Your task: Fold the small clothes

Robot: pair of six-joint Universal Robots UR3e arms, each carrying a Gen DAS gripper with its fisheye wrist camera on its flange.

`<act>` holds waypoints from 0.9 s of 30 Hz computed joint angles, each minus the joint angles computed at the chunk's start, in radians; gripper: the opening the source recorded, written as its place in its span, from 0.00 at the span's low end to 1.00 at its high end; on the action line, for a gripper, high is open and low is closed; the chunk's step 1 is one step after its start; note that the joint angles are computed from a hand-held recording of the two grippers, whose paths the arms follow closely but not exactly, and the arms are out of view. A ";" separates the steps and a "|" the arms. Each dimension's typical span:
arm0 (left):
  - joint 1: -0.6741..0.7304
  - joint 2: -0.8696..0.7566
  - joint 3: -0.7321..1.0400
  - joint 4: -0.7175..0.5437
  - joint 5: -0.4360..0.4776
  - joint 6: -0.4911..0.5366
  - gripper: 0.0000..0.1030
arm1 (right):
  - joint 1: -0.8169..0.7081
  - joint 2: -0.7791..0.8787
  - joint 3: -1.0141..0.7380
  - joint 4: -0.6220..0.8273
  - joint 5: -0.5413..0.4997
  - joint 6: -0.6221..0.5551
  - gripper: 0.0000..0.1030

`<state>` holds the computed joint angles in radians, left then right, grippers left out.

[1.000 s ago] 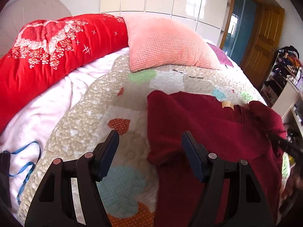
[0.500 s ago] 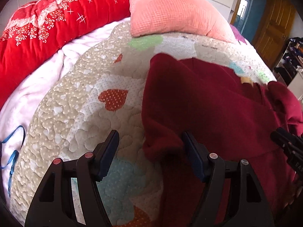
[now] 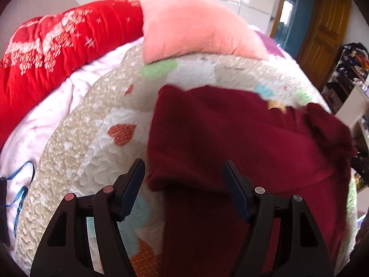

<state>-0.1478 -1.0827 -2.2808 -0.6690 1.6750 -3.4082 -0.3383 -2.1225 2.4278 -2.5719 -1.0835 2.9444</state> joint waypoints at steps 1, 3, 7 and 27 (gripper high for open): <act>-0.021 -0.011 0.013 0.008 -0.005 -0.009 0.69 | -0.040 -0.048 0.007 0.051 0.011 -0.022 0.50; -0.080 -0.085 0.054 0.032 0.005 -0.040 0.68 | -0.148 -0.166 0.013 0.215 0.097 -0.103 0.50; -0.176 -0.246 0.106 0.083 0.037 -0.083 0.68 | -0.121 -0.096 0.014 0.129 0.071 -0.078 0.50; -0.249 -0.417 0.080 0.275 0.072 -0.108 0.74 | 0.254 0.712 -0.608 -0.035 -0.161 0.105 0.22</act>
<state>-0.3964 -1.4998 -2.2008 -0.3936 1.7466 -3.5163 -0.0838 -1.4104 1.8199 -2.6067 -1.2442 3.0498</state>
